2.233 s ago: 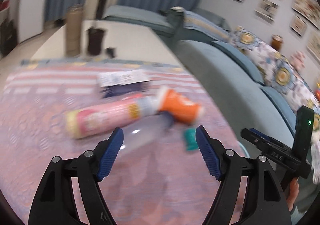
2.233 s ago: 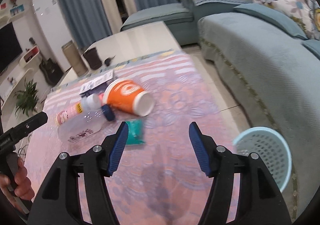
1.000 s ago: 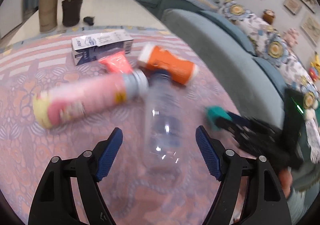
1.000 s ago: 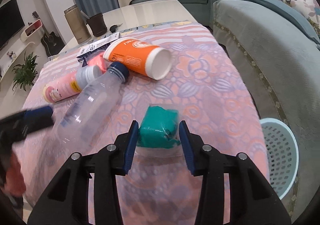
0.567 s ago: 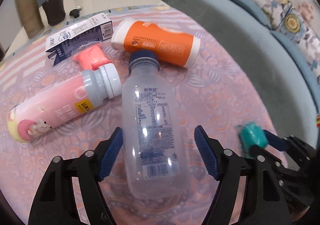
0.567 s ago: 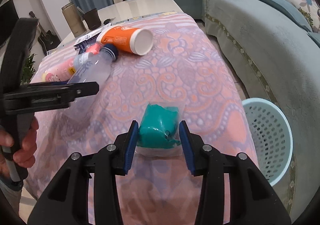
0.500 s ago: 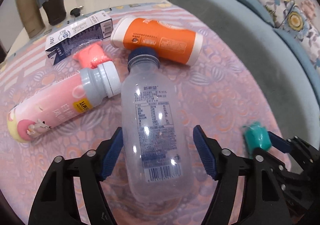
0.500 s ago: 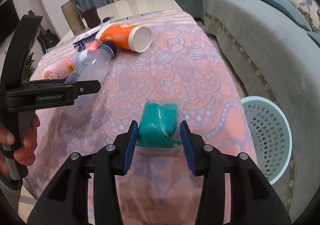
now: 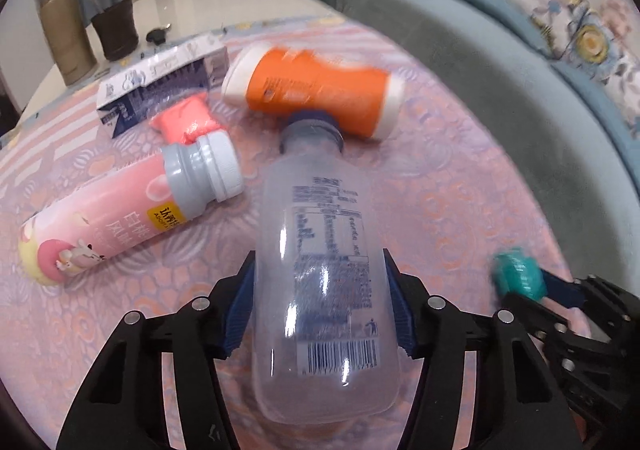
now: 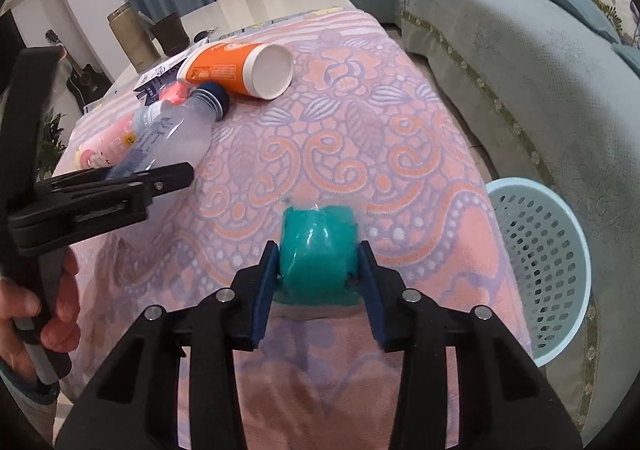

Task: Collect trash
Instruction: 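Carry the bottle and teal packet over the wastebasket and open both tools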

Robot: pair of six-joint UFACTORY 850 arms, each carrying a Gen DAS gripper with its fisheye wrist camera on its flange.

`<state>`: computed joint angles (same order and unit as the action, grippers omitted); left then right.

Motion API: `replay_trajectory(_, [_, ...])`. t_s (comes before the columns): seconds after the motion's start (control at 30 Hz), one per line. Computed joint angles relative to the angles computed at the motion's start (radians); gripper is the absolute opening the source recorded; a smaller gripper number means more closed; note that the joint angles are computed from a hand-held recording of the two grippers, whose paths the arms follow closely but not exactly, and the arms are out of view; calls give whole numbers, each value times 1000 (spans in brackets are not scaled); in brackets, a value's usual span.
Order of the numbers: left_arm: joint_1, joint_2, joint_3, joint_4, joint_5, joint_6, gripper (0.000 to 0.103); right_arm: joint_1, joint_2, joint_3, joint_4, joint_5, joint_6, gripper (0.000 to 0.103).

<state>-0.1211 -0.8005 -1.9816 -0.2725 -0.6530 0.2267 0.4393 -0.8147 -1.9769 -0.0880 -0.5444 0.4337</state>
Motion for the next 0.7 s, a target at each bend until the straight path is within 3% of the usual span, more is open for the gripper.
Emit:
replay_trajectory(0.23, [-17,107,99,-212,97,199,55,-10,91,91,-109,96,116,34])
replay_trajectory(0.4, [-46,142,102,-341,128,322,55,-38,178,175,-308,151,336,34])
replay_trajectory(0.7, [-134,80,-28,-451,81,435,55,-125,277,306,-528,184,618,34])
